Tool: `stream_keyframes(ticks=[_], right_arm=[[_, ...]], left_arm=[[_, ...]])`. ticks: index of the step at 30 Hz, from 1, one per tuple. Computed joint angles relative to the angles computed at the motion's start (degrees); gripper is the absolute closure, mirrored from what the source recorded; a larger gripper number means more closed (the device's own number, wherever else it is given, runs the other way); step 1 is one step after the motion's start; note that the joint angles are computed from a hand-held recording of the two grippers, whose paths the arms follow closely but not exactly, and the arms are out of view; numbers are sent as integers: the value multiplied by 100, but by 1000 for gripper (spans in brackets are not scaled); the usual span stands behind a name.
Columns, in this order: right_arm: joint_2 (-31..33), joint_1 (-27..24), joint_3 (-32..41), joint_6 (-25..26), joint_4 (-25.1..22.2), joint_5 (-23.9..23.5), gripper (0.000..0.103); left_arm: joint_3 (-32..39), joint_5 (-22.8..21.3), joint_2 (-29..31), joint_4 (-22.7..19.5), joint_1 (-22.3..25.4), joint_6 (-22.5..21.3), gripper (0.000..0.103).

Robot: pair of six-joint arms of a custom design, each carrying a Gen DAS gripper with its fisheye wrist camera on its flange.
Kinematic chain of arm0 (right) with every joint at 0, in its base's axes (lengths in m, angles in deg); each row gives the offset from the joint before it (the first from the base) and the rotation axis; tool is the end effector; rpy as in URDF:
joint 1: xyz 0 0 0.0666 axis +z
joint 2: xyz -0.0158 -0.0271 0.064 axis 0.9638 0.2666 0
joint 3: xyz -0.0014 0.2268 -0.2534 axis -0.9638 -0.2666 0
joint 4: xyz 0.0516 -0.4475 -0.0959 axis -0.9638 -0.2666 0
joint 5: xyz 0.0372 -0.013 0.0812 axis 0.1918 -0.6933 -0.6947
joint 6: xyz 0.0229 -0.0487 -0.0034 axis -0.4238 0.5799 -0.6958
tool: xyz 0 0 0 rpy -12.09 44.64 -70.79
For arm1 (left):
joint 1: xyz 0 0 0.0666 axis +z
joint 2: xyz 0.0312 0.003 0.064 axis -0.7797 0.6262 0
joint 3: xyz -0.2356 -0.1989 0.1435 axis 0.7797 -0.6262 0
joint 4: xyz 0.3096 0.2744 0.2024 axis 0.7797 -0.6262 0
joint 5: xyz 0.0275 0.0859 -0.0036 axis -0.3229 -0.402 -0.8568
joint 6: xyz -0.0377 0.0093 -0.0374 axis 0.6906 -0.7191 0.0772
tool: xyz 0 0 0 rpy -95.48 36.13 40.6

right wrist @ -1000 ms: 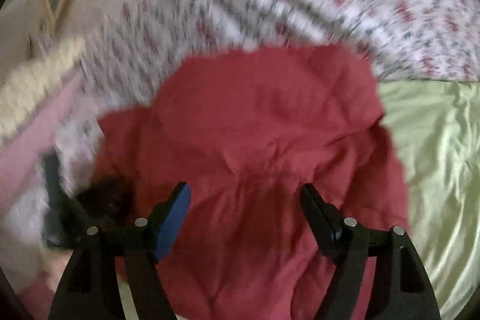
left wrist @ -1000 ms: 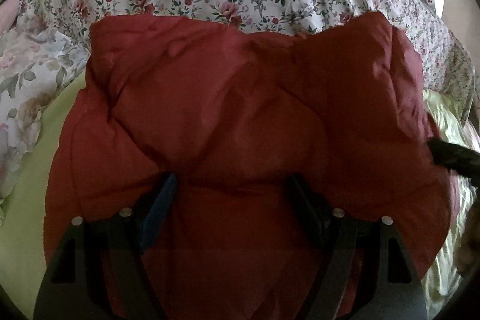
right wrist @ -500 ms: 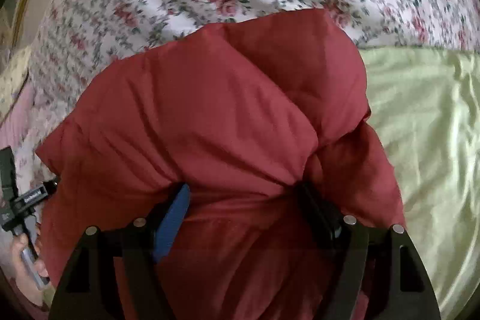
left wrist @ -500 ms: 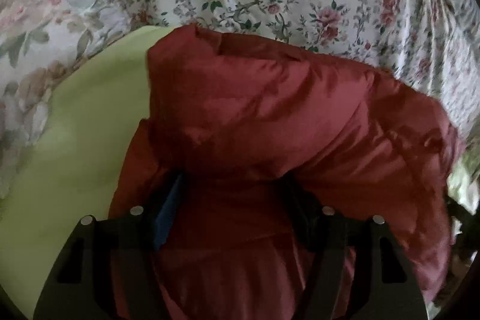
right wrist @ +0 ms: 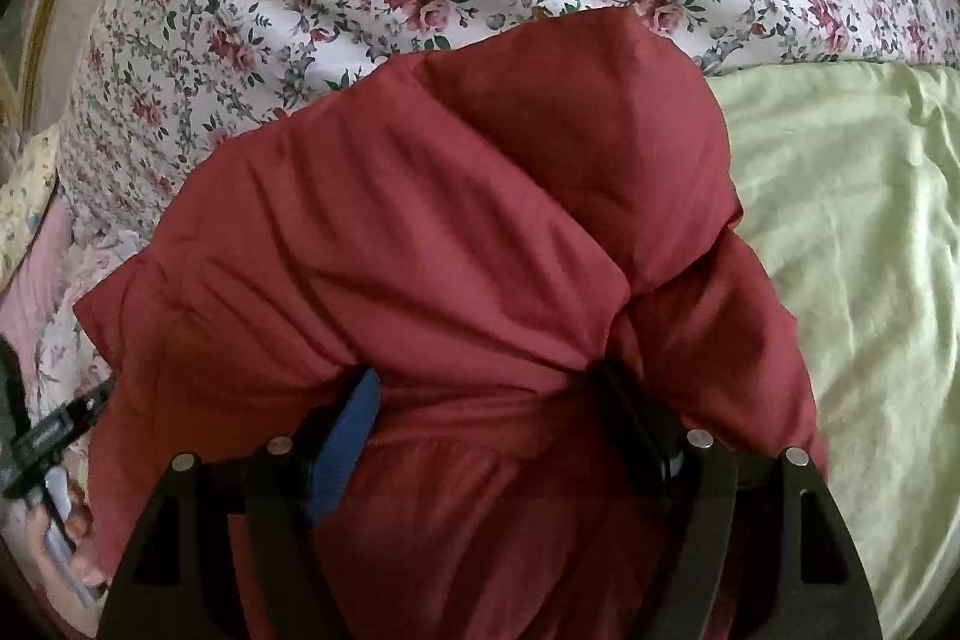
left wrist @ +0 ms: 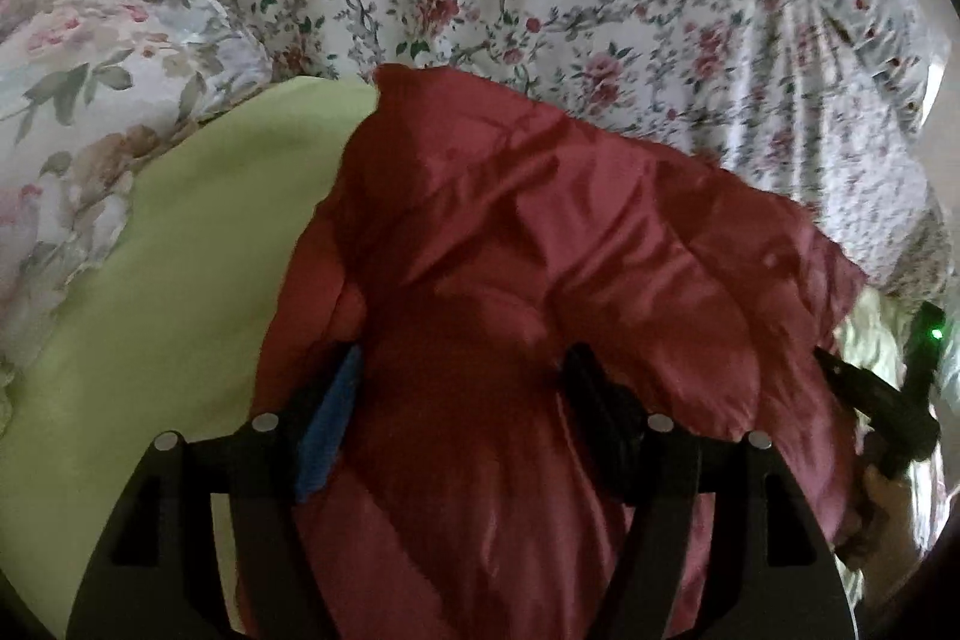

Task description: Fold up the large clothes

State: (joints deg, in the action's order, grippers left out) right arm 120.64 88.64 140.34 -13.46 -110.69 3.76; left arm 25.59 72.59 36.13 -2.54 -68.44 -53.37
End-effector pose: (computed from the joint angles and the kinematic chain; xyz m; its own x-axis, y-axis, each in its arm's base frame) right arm 0.4288 0.1142 0.4307 -0.7616 0.0914 -0.6416 -0.1633 0.9310 0.3264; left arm 0.3628 -0.1072 0.4732 -0.6662 -0.3285 -0.6696 -0.1833 0.9424 -0.2800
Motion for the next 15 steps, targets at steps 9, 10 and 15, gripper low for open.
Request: stream_keyframes(ticks=[9,10,15], right_arm=[[-629,-171,-30,255,-484,-171,25],[-713,-226,-57,264,-526,-203,25],[-1039,-601,-214,370,-779,-421,22]], left_arm=[[-904,246,-1049,192,205,377,29],[-983,309,-1110,203,249,402,29],[-1382,1093,-1407,410,696,695,23]])
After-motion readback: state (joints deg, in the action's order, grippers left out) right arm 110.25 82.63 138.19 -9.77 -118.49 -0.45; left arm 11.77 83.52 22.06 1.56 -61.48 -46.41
